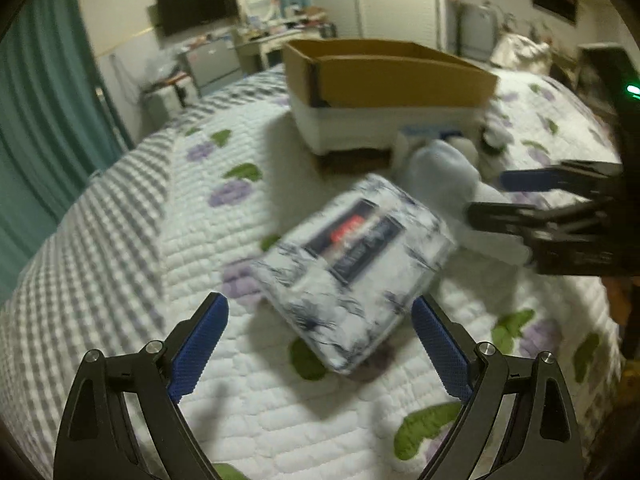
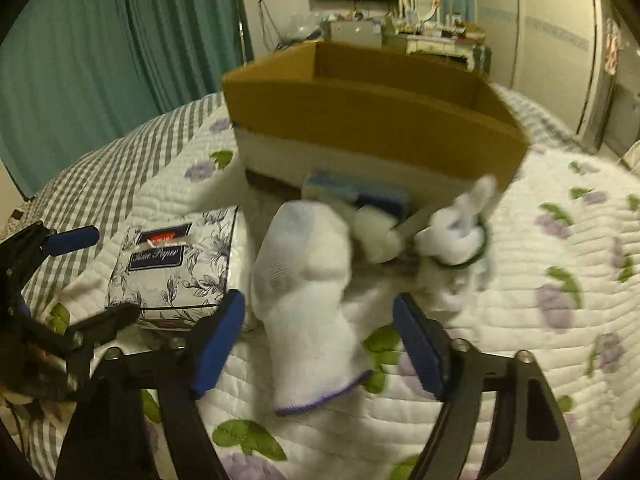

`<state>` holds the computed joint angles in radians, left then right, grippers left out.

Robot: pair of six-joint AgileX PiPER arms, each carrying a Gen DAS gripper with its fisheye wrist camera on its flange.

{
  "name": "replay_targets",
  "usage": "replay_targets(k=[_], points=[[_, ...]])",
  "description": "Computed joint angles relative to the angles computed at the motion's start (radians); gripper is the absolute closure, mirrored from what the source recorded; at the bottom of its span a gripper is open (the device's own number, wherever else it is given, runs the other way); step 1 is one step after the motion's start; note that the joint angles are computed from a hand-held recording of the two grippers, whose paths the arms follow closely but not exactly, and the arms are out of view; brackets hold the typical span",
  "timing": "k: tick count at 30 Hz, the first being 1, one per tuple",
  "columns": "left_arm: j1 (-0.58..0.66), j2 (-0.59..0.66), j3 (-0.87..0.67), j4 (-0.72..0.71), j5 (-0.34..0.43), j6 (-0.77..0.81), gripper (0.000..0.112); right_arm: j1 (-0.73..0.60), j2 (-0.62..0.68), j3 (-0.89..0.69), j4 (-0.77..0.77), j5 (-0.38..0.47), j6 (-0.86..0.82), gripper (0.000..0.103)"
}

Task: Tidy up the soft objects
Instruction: 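Grasp the white sock with the right tool while the left tool grasps the floral tissue pack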

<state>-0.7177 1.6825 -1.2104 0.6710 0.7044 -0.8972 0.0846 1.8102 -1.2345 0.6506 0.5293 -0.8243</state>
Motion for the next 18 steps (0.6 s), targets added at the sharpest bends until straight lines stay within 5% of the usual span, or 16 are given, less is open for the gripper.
replay_targets(k=[3,6,18], points=[[0.006,0.037,-0.023,-0.063,0.001,0.073,0.018,0.012,0.036,-0.014,-0.005,0.023,-0.012,0.067],[0.013,0.068,-0.048,-0.099,0.011,0.101,0.018,0.016,0.015,0.032,0.021,-0.006,-0.074,0.076],[-0.003,0.188,-0.123,0.030,0.011,-0.108,0.024,-0.045,-0.048,0.094,0.106,0.029,-0.175,0.078]])
